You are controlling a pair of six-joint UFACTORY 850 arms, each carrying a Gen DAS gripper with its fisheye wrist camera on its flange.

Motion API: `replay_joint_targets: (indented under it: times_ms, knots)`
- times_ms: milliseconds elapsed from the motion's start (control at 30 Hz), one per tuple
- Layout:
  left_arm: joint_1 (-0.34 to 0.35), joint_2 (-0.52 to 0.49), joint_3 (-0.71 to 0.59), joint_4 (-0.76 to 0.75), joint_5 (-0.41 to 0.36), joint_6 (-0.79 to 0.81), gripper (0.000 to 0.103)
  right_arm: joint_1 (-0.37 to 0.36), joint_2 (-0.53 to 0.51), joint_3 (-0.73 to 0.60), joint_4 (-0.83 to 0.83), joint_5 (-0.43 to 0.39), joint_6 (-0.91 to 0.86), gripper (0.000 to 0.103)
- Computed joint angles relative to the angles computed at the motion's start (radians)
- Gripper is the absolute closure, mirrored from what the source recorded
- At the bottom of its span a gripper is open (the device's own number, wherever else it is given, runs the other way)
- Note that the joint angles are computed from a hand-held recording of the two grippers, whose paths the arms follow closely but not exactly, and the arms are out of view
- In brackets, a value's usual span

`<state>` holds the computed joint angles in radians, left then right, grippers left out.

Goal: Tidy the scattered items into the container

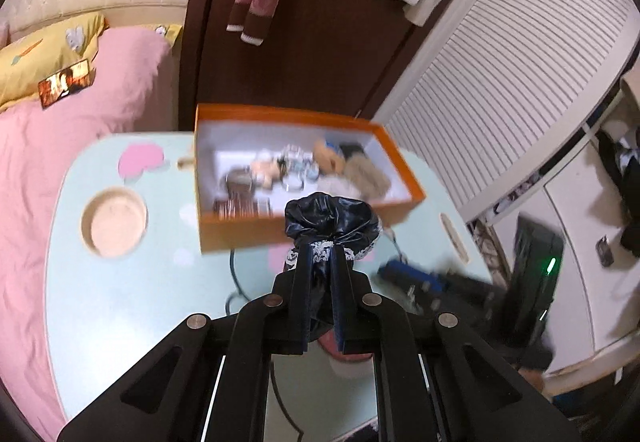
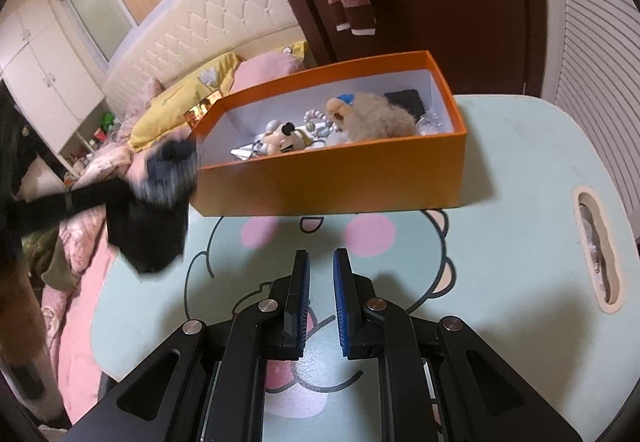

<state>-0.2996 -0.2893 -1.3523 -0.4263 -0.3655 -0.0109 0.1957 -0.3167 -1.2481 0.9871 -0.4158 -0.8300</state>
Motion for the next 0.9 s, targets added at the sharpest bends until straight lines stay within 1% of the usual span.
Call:
replay_joint_targets:
  times_ms: [33, 100, 133, 167, 267, 300, 333, 367, 400, 433, 467, 500, 533, 600, 633, 667, 733, 767, 833, 900]
  knots:
    - [-0.004, 0.008, 0.022, -0.027, 0.012, 0.024, 0.094, -0.002, 0.002, 0.0, 0.0, 0.006, -0.004, 0.091]
    - [-0.006, 0.016, 0.059, -0.134, 0.021, 0.126, 0.094, -0.01, 0.002, -0.002, 0.013, 0.009, -0.031, 0.091]
    - [-0.011, 0.013, 0.067, -0.131, 0.025, 0.127, 0.094, -0.015, 0.003, -0.003, 0.03, 0.005, -0.052, 0.091]
    - [-0.017, 0.009, 0.073, -0.087, 0.032, 0.089, 0.094, -0.021, 0.004, -0.007, 0.047, -0.001, -0.071, 0.092]
    - [-0.04, -0.001, 0.089, 0.191, 0.067, -0.169, 0.094, -0.035, 0.002, -0.039, 0.091, -0.016, -0.126, 0.092]
    - [-0.043, -0.003, 0.096, 0.256, 0.085, -0.232, 0.094, -0.034, -0.004, -0.063, 0.072, -0.015, -0.122, 0.092]
    - [-0.043, -0.004, 0.105, 0.28, 0.108, -0.254, 0.09, -0.03, -0.016, -0.095, 0.028, -0.004, -0.097, 0.092]
    - [-0.04, -0.003, 0.114, 0.262, 0.122, -0.235, 0.083, -0.025, -0.03, -0.127, -0.02, 0.008, -0.067, 0.091]
    - [-0.038, -0.002, 0.123, 0.254, 0.131, -0.225, 0.079, -0.021, -0.048, -0.161, -0.075, 0.007, -0.027, 0.091]
    - [-0.037, -0.002, 0.125, 0.245, 0.134, -0.22, 0.071, -0.017, -0.072, -0.2, -0.144, -0.003, 0.03, 0.084]
    - [-0.035, -0.003, 0.125, 0.217, 0.13, -0.198, 0.06, -0.013, -0.097, -0.239, -0.21, -0.005, 0.092, 0.071]
    - [-0.034, -0.004, 0.127, 0.201, 0.123, -0.195, 0.055, -0.009, -0.119, -0.271, -0.261, 0.007, 0.145, 0.066]
    - [-0.034, -0.003, 0.131, 0.19, 0.122, -0.2, 0.048, -0.006, -0.139, -0.298, -0.313, 0.012, 0.192, 0.063]
    - [-0.033, 0.003, 0.145, 0.149, 0.131, -0.18, 0.047, 0.007, -0.193, -0.374, -0.483, -0.021, 0.335, 0.063]
    - [-0.034, 0.005, 0.148, 0.143, 0.129, -0.173, 0.047, 0.012, -0.215, -0.404, -0.531, -0.044, 0.374, 0.064]
    - [-0.039, 0.006, 0.15, 0.167, 0.127, -0.194, 0.047, 0.018, -0.237, -0.434, -0.578, -0.064, 0.408, 0.065]
    - [-0.049, 0.008, 0.148, 0.262, 0.123, -0.281, 0.047, 0.029, -0.271, -0.476, -0.664, -0.086, 0.465, 0.066]
    - [-0.052, 0.006, 0.144, 0.271, 0.117, -0.288, 0.047, 0.033, -0.287, -0.496, -0.696, -0.102, 0.482, 0.066]
    - [-0.05, 0.004, 0.138, 0.219, 0.109, -0.246, 0.047, 0.041, -0.331, -0.552, -0.778, -0.166, 0.539, 0.066]
    - [-0.049, 0.009, 0.143, 0.205, 0.113, -0.252, 0.047, 0.045, -0.386, -0.621, -0.827, -0.262, 0.585, 0.066]
